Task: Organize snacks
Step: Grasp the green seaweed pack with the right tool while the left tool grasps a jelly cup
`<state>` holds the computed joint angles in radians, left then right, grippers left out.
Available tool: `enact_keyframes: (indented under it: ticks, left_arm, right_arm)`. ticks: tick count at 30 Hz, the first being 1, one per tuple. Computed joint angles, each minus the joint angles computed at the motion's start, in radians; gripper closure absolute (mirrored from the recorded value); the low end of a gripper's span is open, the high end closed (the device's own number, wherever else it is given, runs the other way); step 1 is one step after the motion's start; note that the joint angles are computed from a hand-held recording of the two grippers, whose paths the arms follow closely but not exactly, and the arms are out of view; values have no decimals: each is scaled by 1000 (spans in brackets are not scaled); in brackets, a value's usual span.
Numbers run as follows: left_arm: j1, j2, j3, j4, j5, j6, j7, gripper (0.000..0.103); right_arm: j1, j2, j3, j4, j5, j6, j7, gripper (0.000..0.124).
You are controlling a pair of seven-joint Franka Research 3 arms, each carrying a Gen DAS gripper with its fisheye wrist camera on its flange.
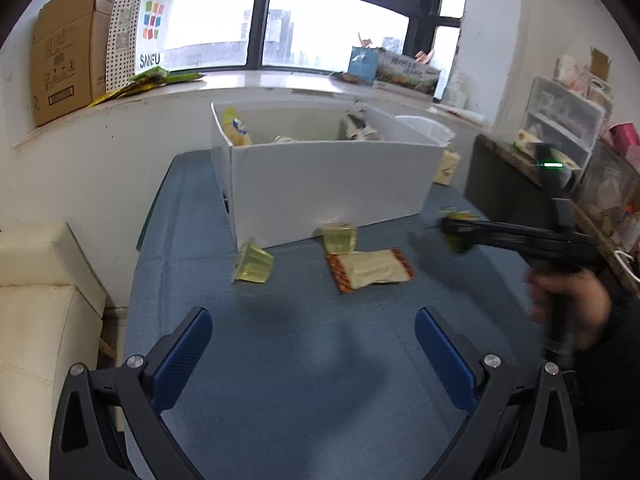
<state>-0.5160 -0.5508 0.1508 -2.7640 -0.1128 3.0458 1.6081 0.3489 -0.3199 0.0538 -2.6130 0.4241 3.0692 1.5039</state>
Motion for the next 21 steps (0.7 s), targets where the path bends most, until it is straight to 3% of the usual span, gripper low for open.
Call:
enact_keyframes:
  ticks: [2,5,7,13,16,19,20,21]
  left_arm:
    - [29,55,-17,34,10,-1,-10,0]
    - [56,148,-27,98,13,0,-3,0]
    - [111,220,-69,153,37,-12,-9,0]
    - [123,350,-76,259,-62,-43,100,0]
    - [195,397,-135,288,-28,-57,79,0]
    - [217,428,-150,309,-92,-76,114,0]
    - [236,433,-165,310,-87,-80,102,1]
    - [250,436,-176,310,-92,-81,102,12]
  right_arm:
    - [80,-60,-61,-42,65,22,-43,76]
    - [148,-164,-83,-111,117,51,-55,76]
    - [139,-203,-61,-127,112,53,-44,76]
    - [131,-245,-11,-177,90,80,15,76]
    - [165,-270,-38,-205,92,85,36,76]
    - [165,-281,-41,-218,78,79,51,76]
    - [165,-282,-42,-221,73,80,54,76]
    - [162,-282,-41,-221,68,78,58,76]
